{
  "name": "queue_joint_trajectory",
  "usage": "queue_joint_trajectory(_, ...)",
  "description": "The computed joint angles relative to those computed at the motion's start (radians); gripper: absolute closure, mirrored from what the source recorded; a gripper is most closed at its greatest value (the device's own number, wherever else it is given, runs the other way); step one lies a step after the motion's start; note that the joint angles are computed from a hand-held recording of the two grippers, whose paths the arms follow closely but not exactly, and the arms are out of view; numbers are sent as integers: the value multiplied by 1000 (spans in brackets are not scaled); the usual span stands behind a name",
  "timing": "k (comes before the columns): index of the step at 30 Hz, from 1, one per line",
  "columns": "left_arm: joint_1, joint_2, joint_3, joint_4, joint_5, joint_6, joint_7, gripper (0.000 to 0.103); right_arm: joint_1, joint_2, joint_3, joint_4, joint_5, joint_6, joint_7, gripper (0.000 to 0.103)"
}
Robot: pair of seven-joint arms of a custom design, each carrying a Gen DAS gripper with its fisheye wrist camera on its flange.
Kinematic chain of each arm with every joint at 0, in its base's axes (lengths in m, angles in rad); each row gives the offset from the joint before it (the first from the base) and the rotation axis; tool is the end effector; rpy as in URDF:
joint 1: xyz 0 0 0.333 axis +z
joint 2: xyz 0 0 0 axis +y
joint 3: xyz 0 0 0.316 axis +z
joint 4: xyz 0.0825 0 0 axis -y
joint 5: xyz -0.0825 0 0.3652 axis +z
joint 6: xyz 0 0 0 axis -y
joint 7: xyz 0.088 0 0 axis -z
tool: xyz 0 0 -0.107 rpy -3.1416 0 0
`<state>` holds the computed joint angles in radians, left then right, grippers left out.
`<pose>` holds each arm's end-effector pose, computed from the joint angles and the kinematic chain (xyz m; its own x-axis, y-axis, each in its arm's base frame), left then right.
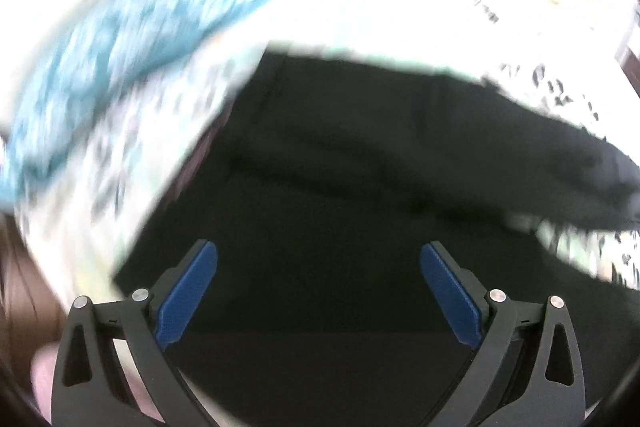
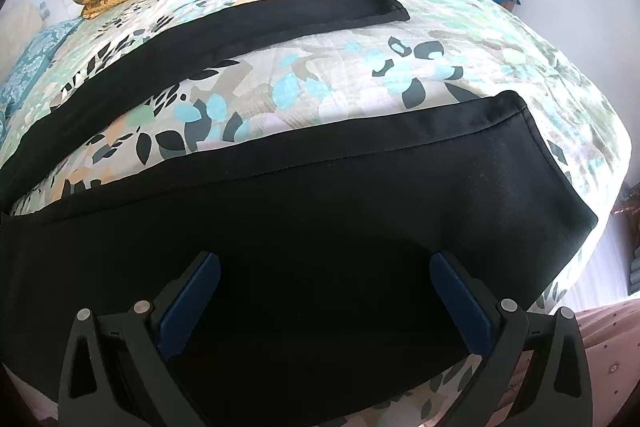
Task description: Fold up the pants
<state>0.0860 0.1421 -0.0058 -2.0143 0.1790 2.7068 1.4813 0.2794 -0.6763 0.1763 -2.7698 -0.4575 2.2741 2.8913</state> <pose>0.6056 0.0426 0.4554 0.0573 -0.9932 -0.1013 -0.8528 0.0041 -0.5222 0.3035 0.1345 0.4311 -0.5902 -0.8063 0.0381 -0.7174 0.5023 -0.4828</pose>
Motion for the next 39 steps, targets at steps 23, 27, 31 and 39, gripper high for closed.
queue_joint_trajectory(23, 25, 35, -11, -104, -18, 74, -42, 1, -161, -119, -99, -69, -127, 385, -49, 0)
queue_joint_trajectory(27, -10, 36, 41, -195, 187, 233, -236, 0, -171, 39, -340, 42, -91, 544, -353, 0)
queue_joint_trajectory(31, -34, 37, 79, -213, 309, 283, -349, 0, -87, 274, -576, 261, 91, 502, -657, 0)
queue_joint_trajectory(39, -98, 54, 147, -176, 562, 272, -578, 1, -73, 697, -676, 640, 501, 365, -944, 6)
